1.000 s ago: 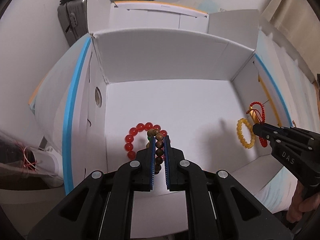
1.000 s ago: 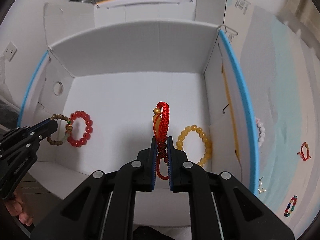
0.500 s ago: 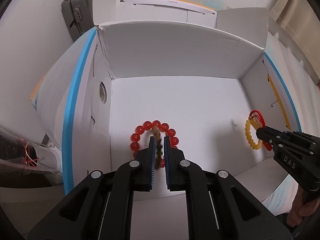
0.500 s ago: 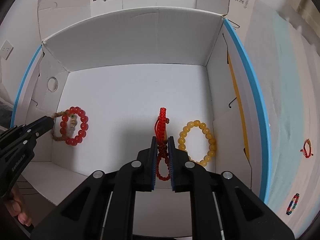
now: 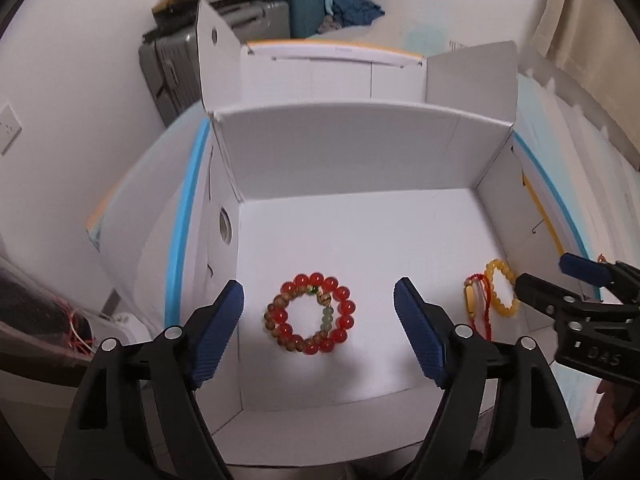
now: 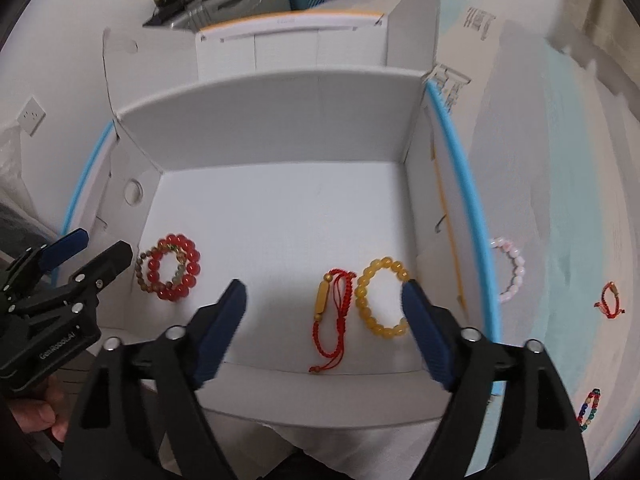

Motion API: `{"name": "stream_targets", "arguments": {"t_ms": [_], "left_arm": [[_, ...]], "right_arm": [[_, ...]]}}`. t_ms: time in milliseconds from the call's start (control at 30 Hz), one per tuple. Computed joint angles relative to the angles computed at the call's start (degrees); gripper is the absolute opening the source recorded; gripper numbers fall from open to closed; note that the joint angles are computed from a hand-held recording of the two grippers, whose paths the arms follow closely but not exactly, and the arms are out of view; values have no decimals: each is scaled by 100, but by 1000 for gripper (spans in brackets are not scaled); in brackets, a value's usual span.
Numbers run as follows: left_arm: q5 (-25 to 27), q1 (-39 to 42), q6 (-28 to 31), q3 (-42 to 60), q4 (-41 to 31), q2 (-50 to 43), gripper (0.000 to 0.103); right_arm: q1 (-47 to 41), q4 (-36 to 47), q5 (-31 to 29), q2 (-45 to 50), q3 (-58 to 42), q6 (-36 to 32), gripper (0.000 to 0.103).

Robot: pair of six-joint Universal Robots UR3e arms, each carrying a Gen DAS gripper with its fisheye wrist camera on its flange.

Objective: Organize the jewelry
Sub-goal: 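Open the left tool onto the red bracelet while the right tool releases the cord bracelet beside the yellow one, then withdraw both tools from the box toward the pearl earrings and multicolour bracelet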

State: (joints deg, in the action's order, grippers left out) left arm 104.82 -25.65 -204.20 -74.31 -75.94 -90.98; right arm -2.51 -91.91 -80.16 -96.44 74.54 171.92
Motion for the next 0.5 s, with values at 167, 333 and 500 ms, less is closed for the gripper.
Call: {"name": "stream_targets", "arguments": {"t_ms": [167,333,500], "left_arm": [[171,-210,-126,336,-98,-159,89],[637,-591,-338,763,-193,-431,97],[685,-854,-500,1247,-362,-736,97]], "right_arm": [[-228,191,81,-100,-279,-68,91],[-544,111,199,-477,-72,-168,95],[-1022,324,404,-838,-1,-469,95]]}}
